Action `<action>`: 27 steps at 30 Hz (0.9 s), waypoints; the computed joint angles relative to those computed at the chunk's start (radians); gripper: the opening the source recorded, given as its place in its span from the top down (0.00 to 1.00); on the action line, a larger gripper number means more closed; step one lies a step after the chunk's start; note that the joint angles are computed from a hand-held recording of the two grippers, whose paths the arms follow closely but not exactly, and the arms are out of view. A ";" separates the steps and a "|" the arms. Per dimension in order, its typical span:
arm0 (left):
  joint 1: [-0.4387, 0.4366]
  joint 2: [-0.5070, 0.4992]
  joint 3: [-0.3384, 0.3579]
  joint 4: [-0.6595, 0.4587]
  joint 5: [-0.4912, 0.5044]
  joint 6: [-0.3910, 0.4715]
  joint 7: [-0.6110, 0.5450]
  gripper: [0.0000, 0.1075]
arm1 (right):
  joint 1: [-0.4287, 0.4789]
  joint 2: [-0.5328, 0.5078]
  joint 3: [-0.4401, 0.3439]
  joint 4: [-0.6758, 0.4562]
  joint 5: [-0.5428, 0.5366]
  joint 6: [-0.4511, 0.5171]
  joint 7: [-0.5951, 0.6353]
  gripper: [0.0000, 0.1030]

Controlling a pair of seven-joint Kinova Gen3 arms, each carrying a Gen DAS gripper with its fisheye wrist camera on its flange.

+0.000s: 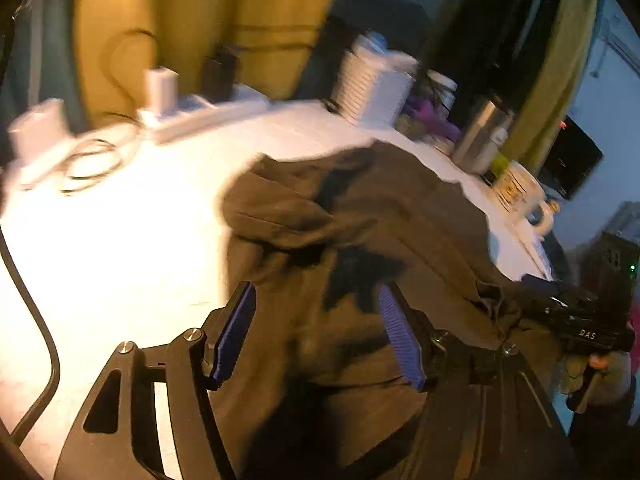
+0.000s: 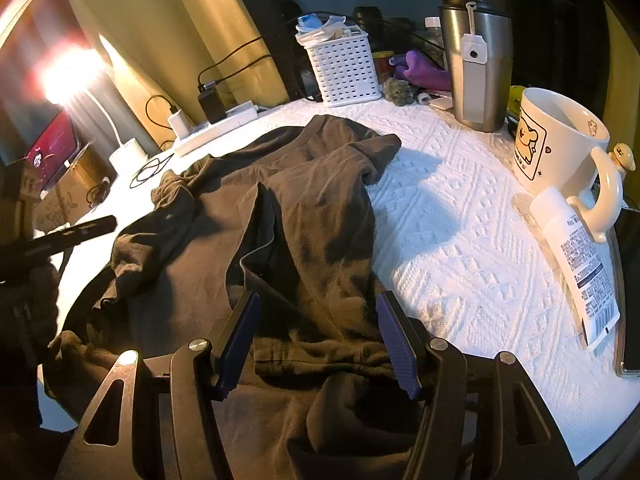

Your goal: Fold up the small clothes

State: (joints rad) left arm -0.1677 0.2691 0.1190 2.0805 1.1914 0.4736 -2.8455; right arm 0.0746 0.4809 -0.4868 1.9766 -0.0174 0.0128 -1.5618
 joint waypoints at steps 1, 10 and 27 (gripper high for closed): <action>0.010 0.019 0.004 -0.017 -0.026 0.026 0.020 0.40 | 0.003 0.000 0.000 0.002 0.000 -0.001 -0.001 0.39; 0.055 0.118 0.129 -0.110 -0.112 0.137 0.050 0.40 | 0.005 -0.021 0.042 0.027 -0.005 -0.009 -0.024 0.39; 0.068 0.038 -0.077 -0.041 -0.165 -0.011 0.103 0.40 | -0.078 -0.016 0.098 -0.020 0.004 0.014 -0.027 0.39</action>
State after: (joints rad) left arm -0.0993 0.3069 0.0419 2.0397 1.0261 0.4622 -2.7425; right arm -0.0035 0.4651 -0.3890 1.9565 -0.0134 0.0268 -1.5889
